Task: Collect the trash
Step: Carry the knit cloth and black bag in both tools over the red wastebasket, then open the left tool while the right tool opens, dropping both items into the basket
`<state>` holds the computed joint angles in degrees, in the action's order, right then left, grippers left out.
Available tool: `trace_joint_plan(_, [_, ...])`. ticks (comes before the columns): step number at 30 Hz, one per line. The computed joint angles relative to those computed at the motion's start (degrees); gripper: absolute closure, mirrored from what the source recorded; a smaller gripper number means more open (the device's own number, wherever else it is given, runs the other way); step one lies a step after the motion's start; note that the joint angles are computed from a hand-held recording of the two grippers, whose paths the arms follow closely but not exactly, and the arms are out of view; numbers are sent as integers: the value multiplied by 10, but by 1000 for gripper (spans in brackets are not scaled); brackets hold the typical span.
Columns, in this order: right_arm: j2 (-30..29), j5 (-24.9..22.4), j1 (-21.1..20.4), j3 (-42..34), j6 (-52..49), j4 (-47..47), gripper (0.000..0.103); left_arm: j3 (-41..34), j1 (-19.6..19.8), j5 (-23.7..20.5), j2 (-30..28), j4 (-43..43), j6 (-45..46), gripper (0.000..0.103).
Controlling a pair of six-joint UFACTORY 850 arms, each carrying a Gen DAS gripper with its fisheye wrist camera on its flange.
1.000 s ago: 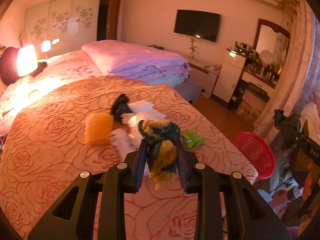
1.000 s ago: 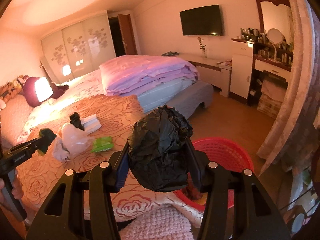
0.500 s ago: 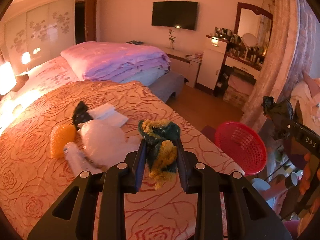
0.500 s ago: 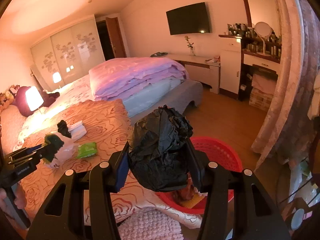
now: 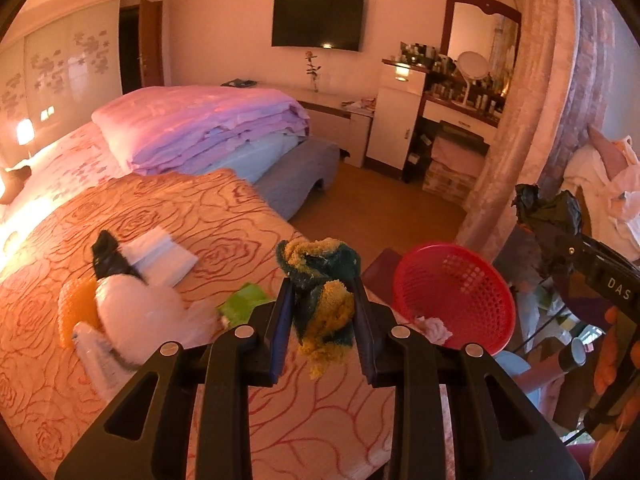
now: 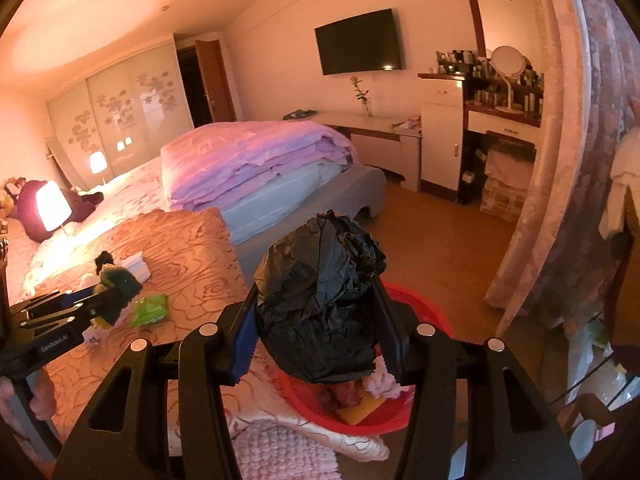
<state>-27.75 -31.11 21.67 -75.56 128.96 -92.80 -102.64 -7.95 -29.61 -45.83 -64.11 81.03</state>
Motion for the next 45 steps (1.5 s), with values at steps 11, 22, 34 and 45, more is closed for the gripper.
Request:
trace_joint_plan(11, [6,2,-17,20,20,2,54,-29,-25,-11,-18,40,-31,76])
trace_joint_plan(22, [4,12,-32,26,25,15,53,-55,-47,-19,-40,92,-74,76])
trace_joint_plan(34, [-10,28,-51,28,17,48,53,-121,-80,-48,-87,160,-127,76])
trace_joint_plan(45, [-31,64,-75,27,9,81,53,-193,-111,-86,-148,243,-187,76])
